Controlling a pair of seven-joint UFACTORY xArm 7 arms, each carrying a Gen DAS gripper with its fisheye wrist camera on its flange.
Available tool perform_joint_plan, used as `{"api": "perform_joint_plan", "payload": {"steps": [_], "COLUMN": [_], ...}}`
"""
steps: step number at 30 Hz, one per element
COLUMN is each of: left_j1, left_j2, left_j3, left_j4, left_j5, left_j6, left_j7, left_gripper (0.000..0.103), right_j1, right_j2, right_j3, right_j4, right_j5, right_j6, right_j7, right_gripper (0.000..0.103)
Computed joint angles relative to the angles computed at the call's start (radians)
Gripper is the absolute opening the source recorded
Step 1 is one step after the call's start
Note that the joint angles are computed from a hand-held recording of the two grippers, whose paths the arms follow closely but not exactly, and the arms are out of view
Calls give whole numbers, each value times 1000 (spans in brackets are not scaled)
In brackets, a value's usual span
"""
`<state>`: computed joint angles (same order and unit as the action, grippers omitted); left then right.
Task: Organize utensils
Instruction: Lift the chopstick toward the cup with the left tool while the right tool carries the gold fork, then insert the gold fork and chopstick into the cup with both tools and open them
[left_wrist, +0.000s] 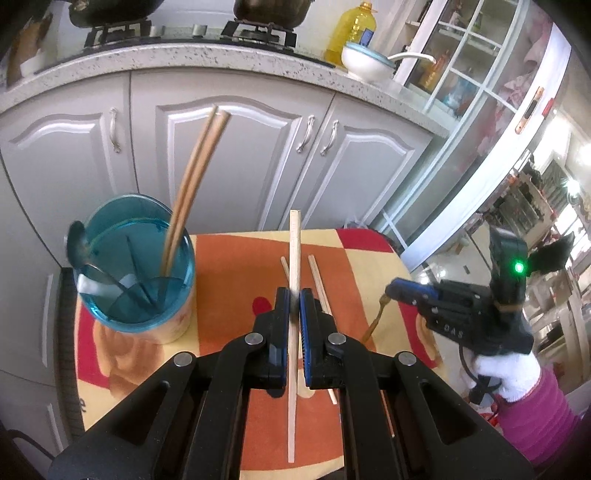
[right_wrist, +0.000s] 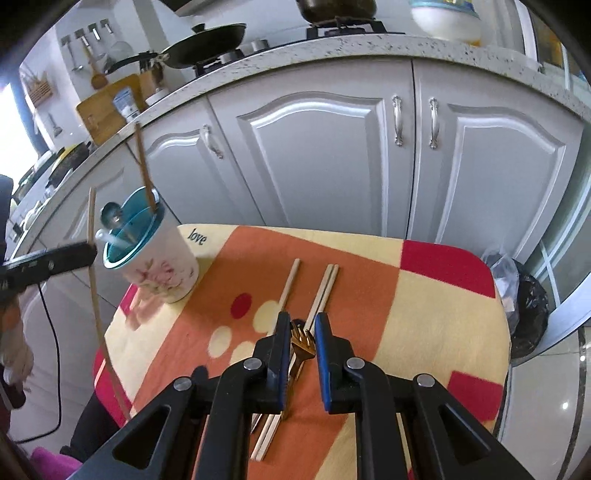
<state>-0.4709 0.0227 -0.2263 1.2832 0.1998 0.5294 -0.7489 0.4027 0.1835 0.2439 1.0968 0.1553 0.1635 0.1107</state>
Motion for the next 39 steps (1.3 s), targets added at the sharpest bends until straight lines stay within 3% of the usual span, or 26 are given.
{"api": "perform_joint_plan", "payload": {"steps": [4, 7, 13, 21, 24, 29, 34, 39], "left_j1": [7, 18, 58, 178, 218, 241, 234, 219], "left_j2": [-33, -61, -114, -171, -155, -102, -62, -42], "left_j3": [1, -2, 0, -21, -28, -11, 33, 62], "left_j4": [-12, -22, -25, 40, 67, 82, 47, -9], "left_j5": [14, 29, 61, 282, 402, 591, 737, 775], "left_j6": [-9, -14, -10, 23, 41, 46, -13, -47], "left_j7": [-16, -25, -48, -171, -241, -358, -502, -570], "left_gripper": [4, 4, 4, 4, 4, 4, 4, 4], "right_j1": [32, 26, 38, 38, 57, 144, 224, 289], "right_j2": [-33, -50, -63, -76, -39, 82, 235, 377], "right_j3": [-27, -11, -12, 29, 34, -5, -37, -69], "right_j4": [-15, -14, 19, 137, 242, 453, 662, 840], "right_j5": [-65, -49, -73, 36, 39, -129, -240, -299], "right_j6": [0, -4, 12, 38, 65, 166, 313, 446], "right_j7": [52, 41, 52, -84, -115, -56, -44, -59], "right_gripper": [11, 1, 1, 1, 1, 1, 1, 1]}}
